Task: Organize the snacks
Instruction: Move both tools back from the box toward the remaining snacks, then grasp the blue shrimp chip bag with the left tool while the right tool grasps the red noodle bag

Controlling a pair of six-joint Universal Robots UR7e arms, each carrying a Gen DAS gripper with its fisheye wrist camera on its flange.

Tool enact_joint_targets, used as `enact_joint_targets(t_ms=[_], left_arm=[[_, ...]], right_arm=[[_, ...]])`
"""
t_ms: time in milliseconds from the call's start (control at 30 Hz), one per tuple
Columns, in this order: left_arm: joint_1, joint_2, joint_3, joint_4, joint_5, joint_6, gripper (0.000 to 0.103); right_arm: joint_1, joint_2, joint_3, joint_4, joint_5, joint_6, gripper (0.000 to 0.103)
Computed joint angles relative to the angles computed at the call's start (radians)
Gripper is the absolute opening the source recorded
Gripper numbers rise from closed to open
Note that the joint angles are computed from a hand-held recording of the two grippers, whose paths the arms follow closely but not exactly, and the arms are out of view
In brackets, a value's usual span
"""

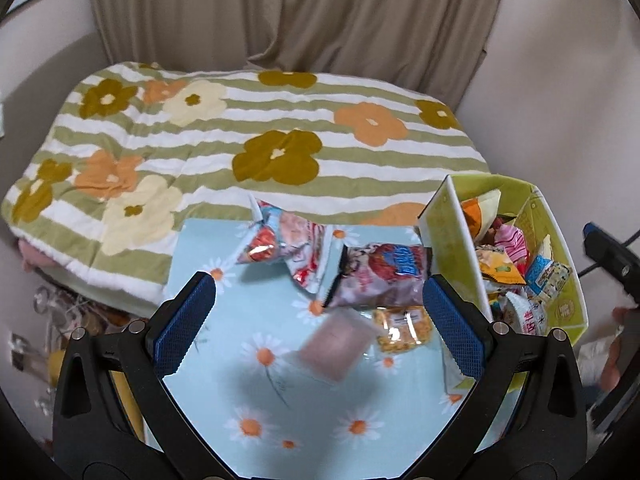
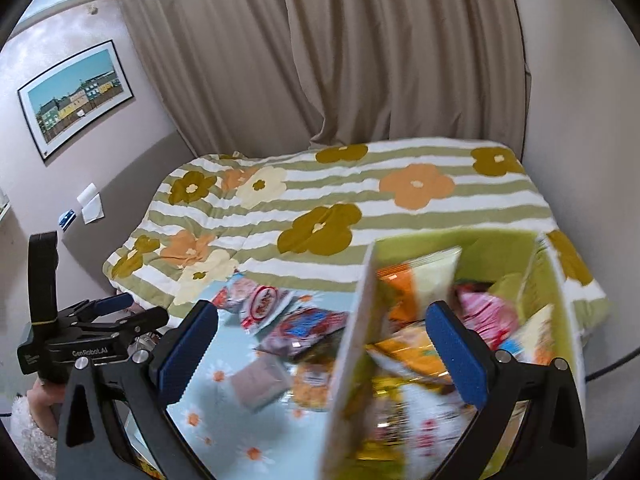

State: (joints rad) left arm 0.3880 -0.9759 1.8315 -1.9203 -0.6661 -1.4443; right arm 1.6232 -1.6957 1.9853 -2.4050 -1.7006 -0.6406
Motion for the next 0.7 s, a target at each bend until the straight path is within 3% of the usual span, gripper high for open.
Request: enact_joint_targets(t_ms=[200,400,600,700], left_arm=[[0.071,-0.099,0.112,-0.208,-0.027,0.241,0.103],[0.149,-0.131,0.145,-0.336,-0.095,0.436,0.102],[0.267,-0.077,0.125,-0.469,-0.243,0.570,0.102],[0.321,-0.025,0.101,-0.508,-0.284,0.632,0.102]], right_arm=[[0.083,0.038,0.114,-0.149,-0.125,0.149,0.103],[0.133,0.093,0.198,-0.293,-0.236,0.274,0.103],[0.100,0.169,0.285,-0.453,-0.298,0.379,0.103],[0.083,0.205,0.306,-0.535,-0.308,0.380,0.103]])
